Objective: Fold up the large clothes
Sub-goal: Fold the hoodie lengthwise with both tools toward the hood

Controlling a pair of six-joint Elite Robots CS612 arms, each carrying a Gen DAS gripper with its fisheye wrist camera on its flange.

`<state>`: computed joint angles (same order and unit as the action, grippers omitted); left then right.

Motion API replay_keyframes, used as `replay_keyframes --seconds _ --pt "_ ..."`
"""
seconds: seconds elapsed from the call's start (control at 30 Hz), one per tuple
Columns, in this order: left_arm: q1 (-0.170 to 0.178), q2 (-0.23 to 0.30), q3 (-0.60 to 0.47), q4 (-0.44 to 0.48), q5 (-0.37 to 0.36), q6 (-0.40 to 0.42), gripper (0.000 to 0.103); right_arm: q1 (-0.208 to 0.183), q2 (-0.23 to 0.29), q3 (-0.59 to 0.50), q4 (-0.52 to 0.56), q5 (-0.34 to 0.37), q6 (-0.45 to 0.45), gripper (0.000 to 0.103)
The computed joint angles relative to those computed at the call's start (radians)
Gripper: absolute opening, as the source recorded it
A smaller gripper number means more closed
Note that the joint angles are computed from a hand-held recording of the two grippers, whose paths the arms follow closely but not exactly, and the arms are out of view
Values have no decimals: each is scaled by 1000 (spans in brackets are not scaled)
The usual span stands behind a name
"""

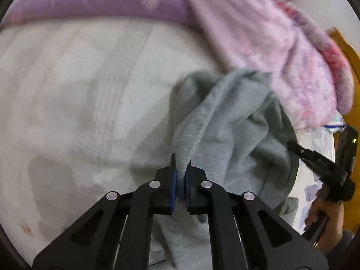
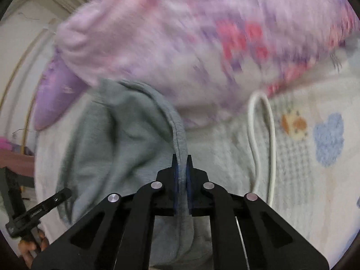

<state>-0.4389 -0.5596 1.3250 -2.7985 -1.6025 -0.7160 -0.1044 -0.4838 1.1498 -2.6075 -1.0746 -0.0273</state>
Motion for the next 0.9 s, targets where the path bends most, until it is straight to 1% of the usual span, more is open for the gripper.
replay_keyframes --seconds 0.03,0.1,0.13,0.17,0.2,0.23,0.27,0.3,0.33,0.37,0.4,0.43,0.47,0.5,0.53,0.57,0.6,0.63,0.67,0.7,0.73,0.77,0.8,0.83,0.87,0.9 --pt "0 -18 29 -62 1 3 6 -8 -21 37 -56 24 13 6" --pt "-3 -59 102 -207 20 -30 6 -37 -75 144 -224 121 76 6" --pt "-4 -88 156 -291 26 -50 6 -50 -111 208 -298 136 87 6" --pt "-9 -108 197 -332 51 -62 6 -58 -141 259 -330 111 81 6" --pt "-12 -127 230 -339 69 -76 6 -70 -166 308 -338 99 85 6" --pt "-11 -142 264 -319 72 -103 6 -76 -176 329 -321 89 91 6" --pt "-7 -149 288 -297 60 -137 6 -84 -188 354 -269 58 80 6" --pt "-4 -152 312 -255 45 -185 6 -88 -191 371 -219 10 68 6" --pt "0 -153 325 -221 22 -214 6 -90 -191 377 -158 -17 62 6" --pt "5 -146 335 -189 -16 -245 7 -95 -187 377 -73 -40 56 6" --pt "8 -140 336 -149 -47 -267 7 -99 -183 382 -30 -46 56 7" --pt "9 -139 341 -127 -66 -274 8 -102 -177 385 6 -48 64 11" --pt "9 -139 345 -115 -76 -278 9 -103 -179 394 2 -54 76 12" --pt "9 -142 350 -113 -79 -290 12 -104 -184 399 -3 -55 80 14" --pt "12 -145 357 -143 -96 -316 15 -105 -190 400 -3 -53 83 19" --pt "14 -147 361 -171 -113 -334 33 -103 -199 401 4 -54 85 21" --pt "16 -154 369 -203 -126 -347 59 -103 -208 400 15 -46 81 21" --pt "12 -170 383 -236 -102 -359 64 -105 -220 408 7 -25 68 21" --pt "7 -186 394 -267 -79 -346 65 -102 -229 406 1 -18 53 27" --pt "7 -197 400 -278 -83 -327 65 -99 -235 402 -6 -15 42 34" --pt "6 -207 402 -306 -79 -314 67 -93 -236 389 -21 -4 24 55" --pt "3 -208 400 -324 -71 -313 72 -89 -233 377 -37 8 7 58" --pt "2 -203 388 -332 -71 -304 75 -82 -228 366 -38 20 -14 58" --pt "4 -186 355 -319 -70 -273 75 -72 -215 335 -19 29 -39 58" --pt "5 -170 322 -285 -66 -254 75 -59 -195 297 3 27 -54 58" --pt "9 -149 283 -234 -73 -232 75 -46 -168 249 54 41 -88 58"
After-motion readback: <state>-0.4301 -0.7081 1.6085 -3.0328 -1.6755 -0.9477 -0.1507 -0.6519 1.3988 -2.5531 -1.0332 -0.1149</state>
